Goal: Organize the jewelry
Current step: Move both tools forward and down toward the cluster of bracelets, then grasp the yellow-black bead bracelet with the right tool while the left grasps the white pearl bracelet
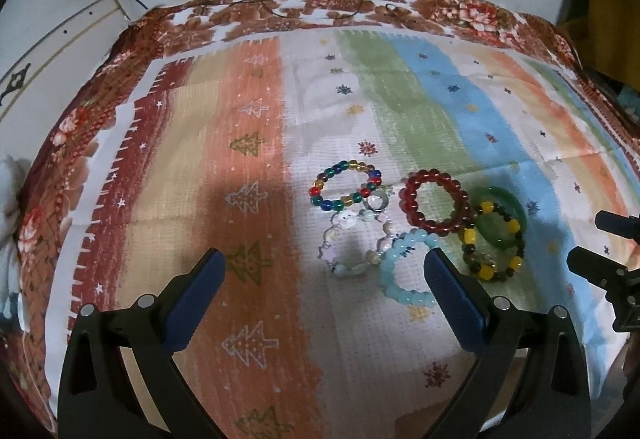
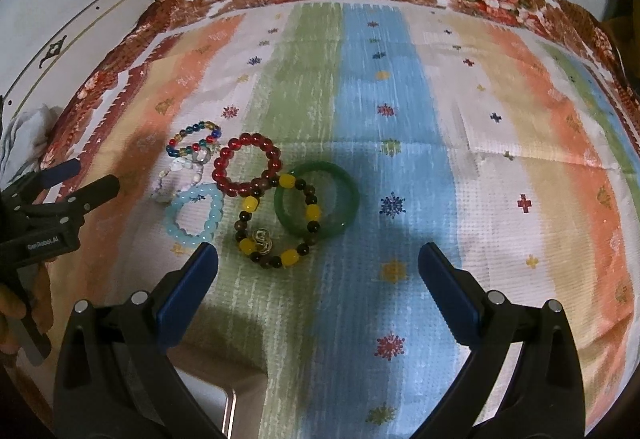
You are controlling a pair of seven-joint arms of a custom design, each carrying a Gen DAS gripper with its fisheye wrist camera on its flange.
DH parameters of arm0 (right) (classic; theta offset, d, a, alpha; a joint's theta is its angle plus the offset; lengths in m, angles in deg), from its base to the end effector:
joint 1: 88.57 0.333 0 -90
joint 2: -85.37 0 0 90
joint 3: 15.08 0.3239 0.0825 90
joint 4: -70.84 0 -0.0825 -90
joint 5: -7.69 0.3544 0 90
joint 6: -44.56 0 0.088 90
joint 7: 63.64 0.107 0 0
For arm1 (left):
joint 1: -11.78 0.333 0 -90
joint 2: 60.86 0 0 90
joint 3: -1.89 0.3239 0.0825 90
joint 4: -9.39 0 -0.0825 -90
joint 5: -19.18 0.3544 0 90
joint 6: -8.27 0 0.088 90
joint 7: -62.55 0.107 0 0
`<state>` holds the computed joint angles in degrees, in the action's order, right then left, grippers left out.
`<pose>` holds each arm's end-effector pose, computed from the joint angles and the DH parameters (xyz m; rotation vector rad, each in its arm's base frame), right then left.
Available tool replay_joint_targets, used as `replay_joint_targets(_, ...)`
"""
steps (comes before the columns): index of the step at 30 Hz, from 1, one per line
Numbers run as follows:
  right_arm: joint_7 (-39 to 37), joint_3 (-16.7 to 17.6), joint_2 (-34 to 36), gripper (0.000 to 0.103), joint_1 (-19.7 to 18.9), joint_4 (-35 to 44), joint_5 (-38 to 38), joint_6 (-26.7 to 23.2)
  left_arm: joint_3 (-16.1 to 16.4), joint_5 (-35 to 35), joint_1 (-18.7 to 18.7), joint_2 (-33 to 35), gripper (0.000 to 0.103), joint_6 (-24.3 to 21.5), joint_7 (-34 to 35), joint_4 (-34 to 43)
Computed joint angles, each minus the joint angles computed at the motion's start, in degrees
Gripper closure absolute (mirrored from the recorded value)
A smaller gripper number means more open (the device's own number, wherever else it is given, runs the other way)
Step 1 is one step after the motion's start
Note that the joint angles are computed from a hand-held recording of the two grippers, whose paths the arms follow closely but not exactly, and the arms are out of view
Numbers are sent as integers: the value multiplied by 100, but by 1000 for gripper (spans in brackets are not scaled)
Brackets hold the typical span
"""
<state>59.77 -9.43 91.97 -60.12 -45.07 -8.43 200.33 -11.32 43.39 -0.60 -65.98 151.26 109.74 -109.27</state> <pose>0.4872 0.3395 0.4824 -2.0251 1.6049 -0.3795 0.4849 -0.2392 0.5453 -1.8882 1.8463 -0.5789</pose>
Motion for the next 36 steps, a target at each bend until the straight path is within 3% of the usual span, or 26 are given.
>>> replay_joint_targets(4,-299,57,134,5,-33,141,401,-174,41,-177,7,167,6,-167,162,147)
replay_joint_targets(7,-851,190,241,5,-179,196,1382,-196,94,-570,19,311,6,-326,400,283)
replay_joint_targets(11,-957,141,376,5,-175,356,1839,-467,136,-889,64,446,6,-377,570,370)
replay_joint_targets(23,-775,-65,810,5,12,902,1488,-973,147,-1072,98,813,8,-562,821,638)
replay_joint_targets(27,-770,-50,936,5,-11,1037,1676,-1109,149,-1046,99,913,15,-652,867,717)
replay_joint_targets(30,-864,-4,1045,14,-50,1165,1907,-1195,142,-1074,97,1008,24,-723,950,782)
replay_joint_targets(36,-941,-7,1111,18,-67,1237,2176,-1281,135,-1150,93,1140,34,-747,1124,853)
